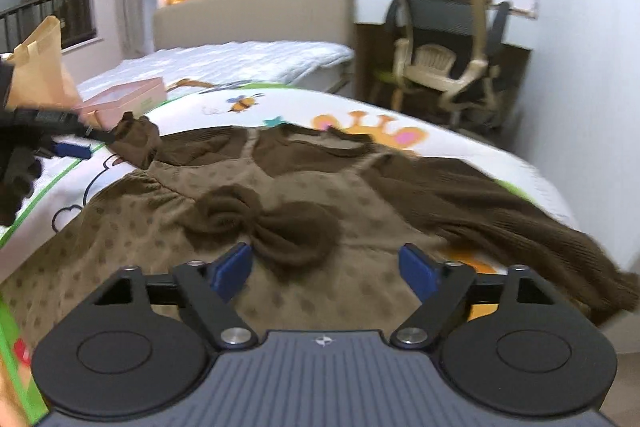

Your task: Fold clothes

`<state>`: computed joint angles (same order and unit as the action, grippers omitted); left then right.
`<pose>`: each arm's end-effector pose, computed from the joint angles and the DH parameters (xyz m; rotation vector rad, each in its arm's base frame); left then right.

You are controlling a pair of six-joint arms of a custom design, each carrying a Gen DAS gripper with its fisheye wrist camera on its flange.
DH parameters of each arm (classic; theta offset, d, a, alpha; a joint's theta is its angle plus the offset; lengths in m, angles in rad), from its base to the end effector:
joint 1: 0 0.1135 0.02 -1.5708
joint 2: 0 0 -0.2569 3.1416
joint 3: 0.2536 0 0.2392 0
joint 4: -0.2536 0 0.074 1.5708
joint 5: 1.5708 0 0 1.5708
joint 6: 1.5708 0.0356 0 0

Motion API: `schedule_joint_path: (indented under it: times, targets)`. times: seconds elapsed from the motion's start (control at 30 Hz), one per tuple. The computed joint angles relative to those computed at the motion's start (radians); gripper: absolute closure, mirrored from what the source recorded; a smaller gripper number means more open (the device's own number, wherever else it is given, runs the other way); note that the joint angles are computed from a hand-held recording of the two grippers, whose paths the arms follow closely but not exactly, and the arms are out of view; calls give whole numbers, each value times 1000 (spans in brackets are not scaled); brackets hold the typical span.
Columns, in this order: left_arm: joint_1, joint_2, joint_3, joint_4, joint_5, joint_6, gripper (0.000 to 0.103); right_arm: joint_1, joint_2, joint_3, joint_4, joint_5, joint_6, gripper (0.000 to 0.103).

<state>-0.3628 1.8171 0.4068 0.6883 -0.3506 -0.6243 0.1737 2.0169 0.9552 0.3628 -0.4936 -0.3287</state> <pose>0.2470 -0.0807 0.0727 -0.4690 2.1940 -0.1299 0.3682 0.0817 0.1045 -0.7961 2.0647 0.4728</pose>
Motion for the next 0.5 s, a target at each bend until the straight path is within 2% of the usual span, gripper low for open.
schedule_joint_path:
  times: [0.13, 0.17, 0.23, 0.4, 0.5]
  targets:
    - [145, 77, 124, 0, 99, -123, 12, 77, 136, 147, -26, 42, 69, 6]
    - [175, 97, 174, -34, 124, -149, 12, 88, 161, 166, -15, 54, 82, 0]
    - [218, 140, 293, -145, 124, -189, 14, 104, 202, 194, 5, 76, 108, 0]
    - [254, 301, 554, -326, -38, -233, 18, 92, 292, 287, -68, 36, 191, 0]
    - [259, 405, 692, -432, -97, -232, 30, 73, 298, 298, -83, -4, 212, 0]
